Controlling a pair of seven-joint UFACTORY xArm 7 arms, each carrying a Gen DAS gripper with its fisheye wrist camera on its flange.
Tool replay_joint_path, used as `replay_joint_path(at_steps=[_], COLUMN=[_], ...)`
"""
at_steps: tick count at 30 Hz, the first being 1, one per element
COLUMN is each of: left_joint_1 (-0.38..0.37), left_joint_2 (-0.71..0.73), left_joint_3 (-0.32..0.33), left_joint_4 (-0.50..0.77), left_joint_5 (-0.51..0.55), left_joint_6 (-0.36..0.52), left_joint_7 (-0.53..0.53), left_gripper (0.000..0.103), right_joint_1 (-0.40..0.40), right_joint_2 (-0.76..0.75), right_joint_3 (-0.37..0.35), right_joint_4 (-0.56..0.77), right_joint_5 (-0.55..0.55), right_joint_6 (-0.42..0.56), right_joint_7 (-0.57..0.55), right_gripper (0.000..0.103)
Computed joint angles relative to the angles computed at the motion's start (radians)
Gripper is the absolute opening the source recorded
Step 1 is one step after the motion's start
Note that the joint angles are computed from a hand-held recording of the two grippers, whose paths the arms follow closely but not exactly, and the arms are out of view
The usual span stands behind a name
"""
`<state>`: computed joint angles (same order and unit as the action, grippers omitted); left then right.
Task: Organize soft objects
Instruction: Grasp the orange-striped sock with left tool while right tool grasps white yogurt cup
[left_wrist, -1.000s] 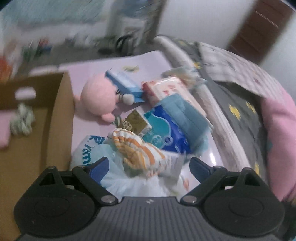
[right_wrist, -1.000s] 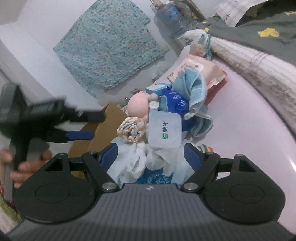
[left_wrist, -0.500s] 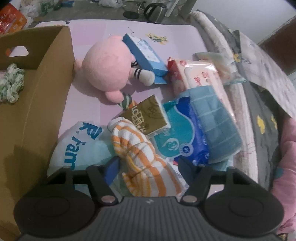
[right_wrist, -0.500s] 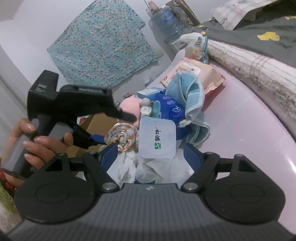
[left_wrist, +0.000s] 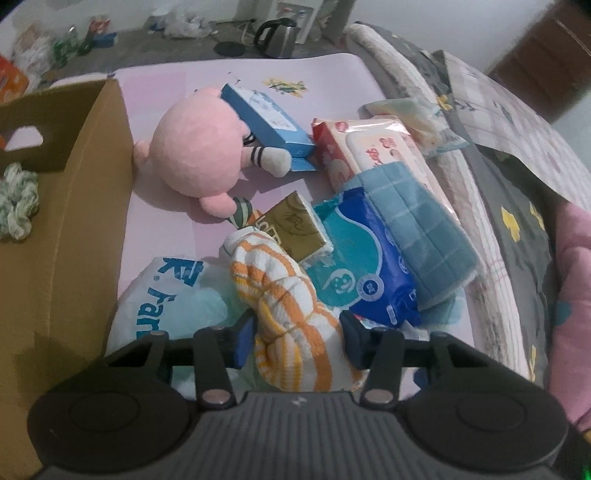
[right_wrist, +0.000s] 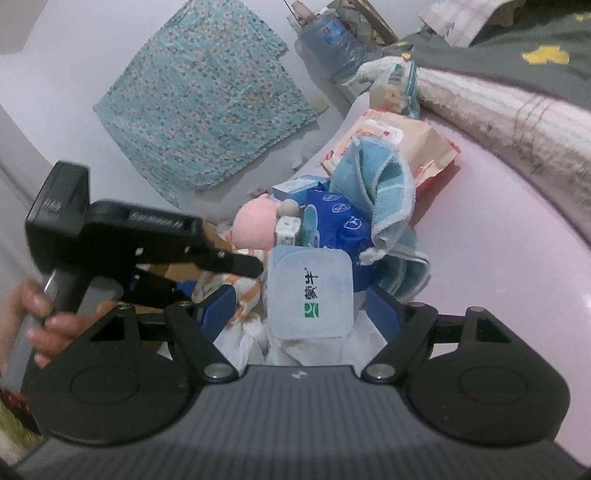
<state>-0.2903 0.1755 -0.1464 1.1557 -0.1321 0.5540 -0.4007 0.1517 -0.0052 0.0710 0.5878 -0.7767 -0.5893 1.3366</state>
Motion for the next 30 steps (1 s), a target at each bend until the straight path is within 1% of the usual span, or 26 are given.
replay_joint_path(at_steps=[3,5,9,11,12,13,14,18,21,26,30], left_joint_1=[0.003,0.004,0.000,-0.005,-0.006,-0.007,-0.007,-0.007,-0.015,-0.023,-0.032], left_joint_2=[-0.016,-0.022,-0.026,-0.023,-0.022,-0.022,-0.022,-0.026,-0.034,-0.071,-0.114], left_joint_3=[-0.005,-0.006,-0.004,-0.001,-0.001,0.000,0.000,-0.001,0.001,-0.007,-0.017], left_joint_4=[-0.022,-0.034,-0.050,-0.048,-0.047,-0.045,-0.043,-0.049,-0.054,-0.078,-0.107], left_joint_5=[-0.009,-0.013,-0.006,0.012,0.017,0.019,0.021,0.022,0.048,0.060,0.049], left_joint_6=[-0.015,-0.025,-0.042,-0.045,-0.042,-0.040,-0.038,-0.041,-0.043,-0.052,-0.070], left_joint_7=[0.035,0.050,0.053,0.045,0.041,0.038,0.034,0.030,0.014,0.012,0.023], left_gripper=[0.048,0.048,0.048,0.048,0.048,0.048,0.048,0.048,0.048,0.047,0.046], right_joint_1=[-0.033,-0.058,-0.093,-0.116,-0.126,-0.134,-0.134,-0.111,-0.103,-0.058,-0.034], right_joint_2=[0.090,0.144,0.224,0.277,0.300,0.325,0.335,0.294,0.260,0.139,0.041], right_joint_3=[-0.004,0.010,0.041,0.057,0.066,0.073,0.077,0.083,0.089,0.090,0.068], right_joint_4=[0.057,0.087,0.134,0.175,0.195,0.213,0.216,0.194,0.173,0.112,0.046], right_joint_5=[-0.088,-0.104,-0.105,-0.142,-0.160,-0.173,-0.164,-0.120,-0.098,-0.017,0.016], right_joint_6=[-0.079,-0.120,-0.154,-0.173,-0.175,-0.190,-0.201,-0.149,-0.120,-0.005,0.015], right_joint_7=[0.112,0.155,0.187,0.224,0.252,0.266,0.262,0.207,0.189,0.105,0.081], right_gripper=[0.076,0.075,0.075,0.074,0.073,0.070,0.068,0.064,0.062,0.062,0.062])
